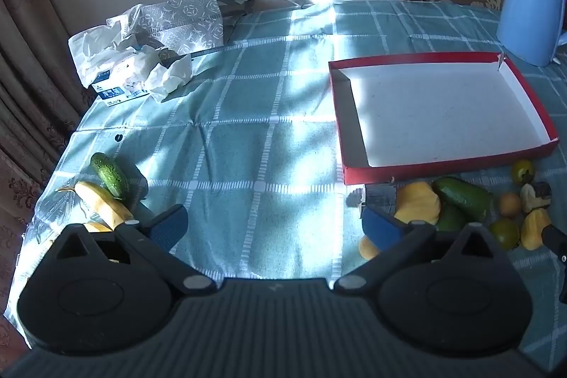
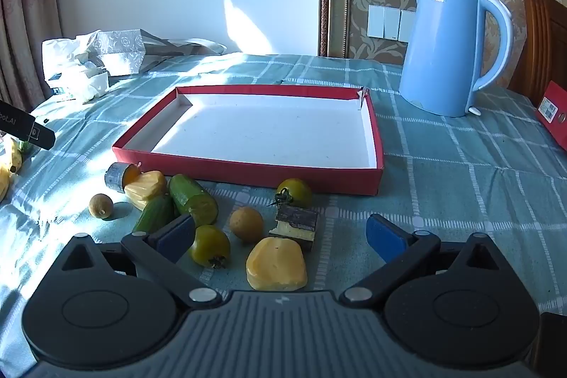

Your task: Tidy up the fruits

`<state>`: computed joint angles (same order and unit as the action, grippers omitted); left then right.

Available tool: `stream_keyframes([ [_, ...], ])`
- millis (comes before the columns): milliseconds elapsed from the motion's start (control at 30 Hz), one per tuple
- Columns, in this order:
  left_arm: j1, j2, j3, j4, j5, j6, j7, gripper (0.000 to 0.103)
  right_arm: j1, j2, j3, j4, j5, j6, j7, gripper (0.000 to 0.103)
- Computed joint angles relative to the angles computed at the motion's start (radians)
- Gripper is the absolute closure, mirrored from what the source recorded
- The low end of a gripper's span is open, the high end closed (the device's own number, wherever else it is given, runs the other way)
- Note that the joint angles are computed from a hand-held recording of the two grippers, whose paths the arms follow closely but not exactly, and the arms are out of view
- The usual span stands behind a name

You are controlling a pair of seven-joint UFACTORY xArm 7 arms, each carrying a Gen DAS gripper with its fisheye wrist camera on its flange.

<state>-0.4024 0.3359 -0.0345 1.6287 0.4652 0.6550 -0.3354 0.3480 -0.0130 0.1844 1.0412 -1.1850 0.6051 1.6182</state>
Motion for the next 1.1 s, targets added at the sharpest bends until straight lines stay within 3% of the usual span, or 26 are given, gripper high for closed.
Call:
stream_keyframes([
  [133,0.02,0.008,-0.014,0.016,-0.054,0.02,0.026,0.0,0.001,0.0,0.0,0.002,-0.002,0.005,0.002,0.0],
  [1100,0.018,0.046,-0.014,0.043,-0.12,0.019,0.078,0.0,0.058,0.048,-0.009,0.072,-0.006,0.118,-0.007,0.0],
])
